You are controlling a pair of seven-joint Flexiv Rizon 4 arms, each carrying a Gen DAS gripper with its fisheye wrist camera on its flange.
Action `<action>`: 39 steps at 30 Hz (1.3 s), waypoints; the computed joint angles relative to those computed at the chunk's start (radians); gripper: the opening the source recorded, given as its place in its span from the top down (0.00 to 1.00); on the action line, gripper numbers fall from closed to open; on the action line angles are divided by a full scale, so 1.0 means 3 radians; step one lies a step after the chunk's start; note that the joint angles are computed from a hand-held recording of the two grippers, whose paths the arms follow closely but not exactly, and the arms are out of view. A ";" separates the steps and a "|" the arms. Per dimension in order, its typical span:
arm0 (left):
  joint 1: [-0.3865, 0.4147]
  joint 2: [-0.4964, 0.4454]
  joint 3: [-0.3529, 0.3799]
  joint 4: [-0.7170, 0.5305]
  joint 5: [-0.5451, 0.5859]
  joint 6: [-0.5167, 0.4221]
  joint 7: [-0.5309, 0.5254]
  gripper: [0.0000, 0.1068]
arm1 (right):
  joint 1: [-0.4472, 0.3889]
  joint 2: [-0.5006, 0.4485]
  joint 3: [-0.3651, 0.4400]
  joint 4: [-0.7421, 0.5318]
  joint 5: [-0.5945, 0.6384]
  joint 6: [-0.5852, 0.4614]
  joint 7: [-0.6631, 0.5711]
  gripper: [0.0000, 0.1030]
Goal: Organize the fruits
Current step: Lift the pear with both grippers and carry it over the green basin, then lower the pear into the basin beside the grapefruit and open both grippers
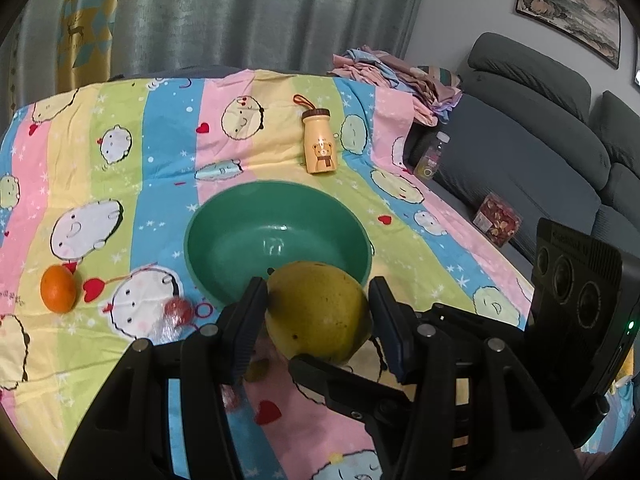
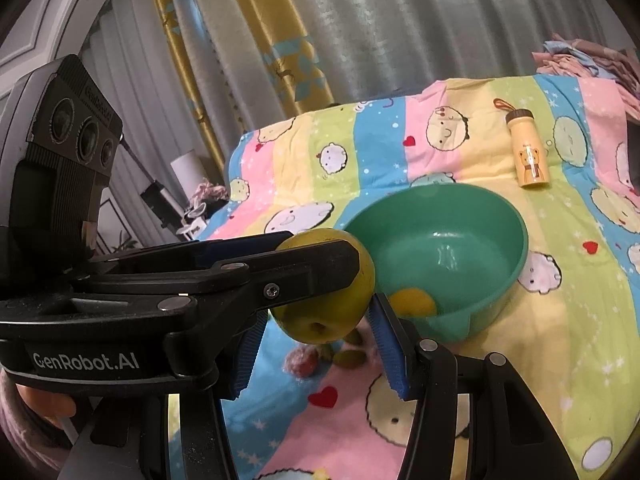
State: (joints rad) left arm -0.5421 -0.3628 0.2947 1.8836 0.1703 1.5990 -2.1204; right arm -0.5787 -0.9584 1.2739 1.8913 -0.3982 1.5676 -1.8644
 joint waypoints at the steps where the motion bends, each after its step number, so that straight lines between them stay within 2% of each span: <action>1: 0.0017 -0.0009 -0.0009 -0.0012 -0.0001 0.0016 0.0007 0.51 | 0.0010 -0.0009 0.0001 -0.0025 -0.0005 -0.0011 -0.0004 0.47; 7: 0.0202 -0.0071 -0.0182 -0.0067 -0.0174 0.0067 0.0203 0.50 | 0.0107 -0.0039 -0.0031 -0.0188 0.0030 -0.0054 -0.0047 0.47; 14: 0.0408 -0.0183 -0.0398 -0.0099 -0.0441 0.0107 0.0442 0.49 | 0.0249 -0.0063 -0.0079 -0.0440 0.0241 -0.0275 -0.0160 0.47; 19: 0.0835 -0.0235 -0.0877 -0.0034 -0.0759 0.0218 0.0732 0.49 | 0.0401 -0.0019 -0.0184 -0.0634 0.0421 -0.0421 -0.0245 0.47; 27: 0.1750 -0.0362 -0.1996 0.0084 -0.1293 0.0226 0.1251 0.49 | 0.0643 0.0073 -0.0427 -0.0923 0.0756 -0.0706 -0.0251 0.47; 29: 0.1886 -0.0402 -0.2168 0.0085 -0.1405 0.0168 0.1335 0.49 | 0.0691 0.0097 -0.0491 -0.0995 0.0841 -0.0789 -0.0241 0.47; 30: 0.1901 -0.0421 -0.2157 0.0042 -0.1366 0.0050 0.1281 0.47 | 0.0705 0.0106 -0.0504 -0.1021 0.0882 -0.0792 -0.0261 0.47; 32: 0.1950 -0.0463 -0.2279 0.0078 -0.1683 0.0097 0.1493 0.50 | 0.0738 0.0137 -0.0532 -0.1081 0.0922 -0.0908 -0.0327 0.50; 33: 0.1902 -0.0473 -0.2194 0.0046 -0.1619 0.0044 0.1411 0.50 | 0.0753 0.0148 -0.0541 -0.1100 0.0949 -0.0955 -0.0362 0.50; 37: 0.1688 -0.0498 -0.1931 -0.0028 -0.1686 -0.0063 0.1413 0.50 | 0.1053 0.0368 -0.0947 -0.1097 0.1007 -0.0825 -0.0305 0.50; 39: 0.1719 -0.0512 -0.1959 -0.0021 -0.1753 -0.0092 0.1450 0.46 | 0.1070 0.0350 -0.0960 -0.1153 0.1092 -0.0906 -0.0352 0.50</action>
State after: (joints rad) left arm -0.0265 -0.5164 -0.2931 1.8772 -0.3555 1.5714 -1.6854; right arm -0.2577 -0.8533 0.9859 1.5454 -0.0707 1.2957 -1.9700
